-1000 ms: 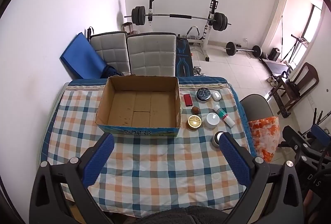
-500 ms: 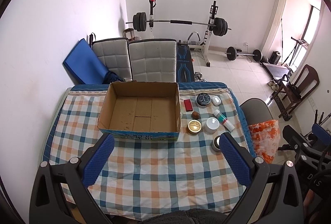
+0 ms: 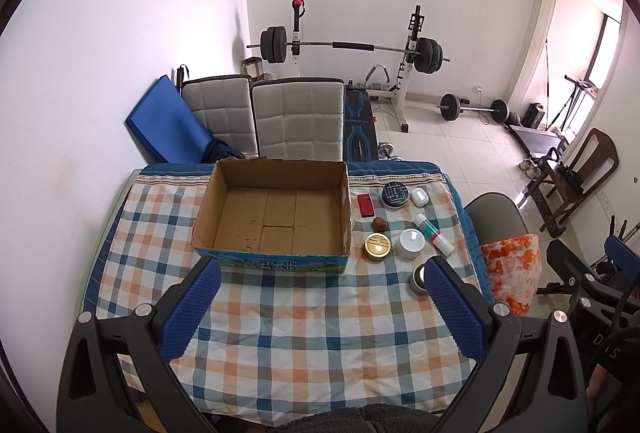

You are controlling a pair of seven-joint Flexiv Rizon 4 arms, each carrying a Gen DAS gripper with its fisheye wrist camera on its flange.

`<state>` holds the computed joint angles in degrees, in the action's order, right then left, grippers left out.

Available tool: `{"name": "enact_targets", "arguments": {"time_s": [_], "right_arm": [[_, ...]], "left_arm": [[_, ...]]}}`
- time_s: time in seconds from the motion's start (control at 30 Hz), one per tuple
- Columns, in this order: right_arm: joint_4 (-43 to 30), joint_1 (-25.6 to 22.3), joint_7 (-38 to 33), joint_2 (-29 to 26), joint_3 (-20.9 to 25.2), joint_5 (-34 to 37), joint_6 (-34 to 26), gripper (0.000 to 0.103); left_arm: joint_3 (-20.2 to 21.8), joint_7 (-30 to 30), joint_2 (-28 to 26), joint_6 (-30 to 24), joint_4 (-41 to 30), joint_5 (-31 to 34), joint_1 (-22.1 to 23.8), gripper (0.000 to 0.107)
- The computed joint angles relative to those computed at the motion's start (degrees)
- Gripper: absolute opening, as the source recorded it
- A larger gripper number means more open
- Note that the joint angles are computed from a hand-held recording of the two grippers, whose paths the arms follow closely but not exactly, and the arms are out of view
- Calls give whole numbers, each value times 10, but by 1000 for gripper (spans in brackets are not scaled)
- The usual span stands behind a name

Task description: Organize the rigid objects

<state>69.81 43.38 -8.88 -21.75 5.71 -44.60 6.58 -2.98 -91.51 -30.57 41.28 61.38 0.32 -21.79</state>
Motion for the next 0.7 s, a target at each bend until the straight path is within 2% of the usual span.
{"name": "enact_targets", "arguments": {"time_s": [0.7], "right_arm": [[-6,6,-4,-1,-1,-9,-7,103]], "left_arm": [[0,2,2,5,5,0,0,103]]}}
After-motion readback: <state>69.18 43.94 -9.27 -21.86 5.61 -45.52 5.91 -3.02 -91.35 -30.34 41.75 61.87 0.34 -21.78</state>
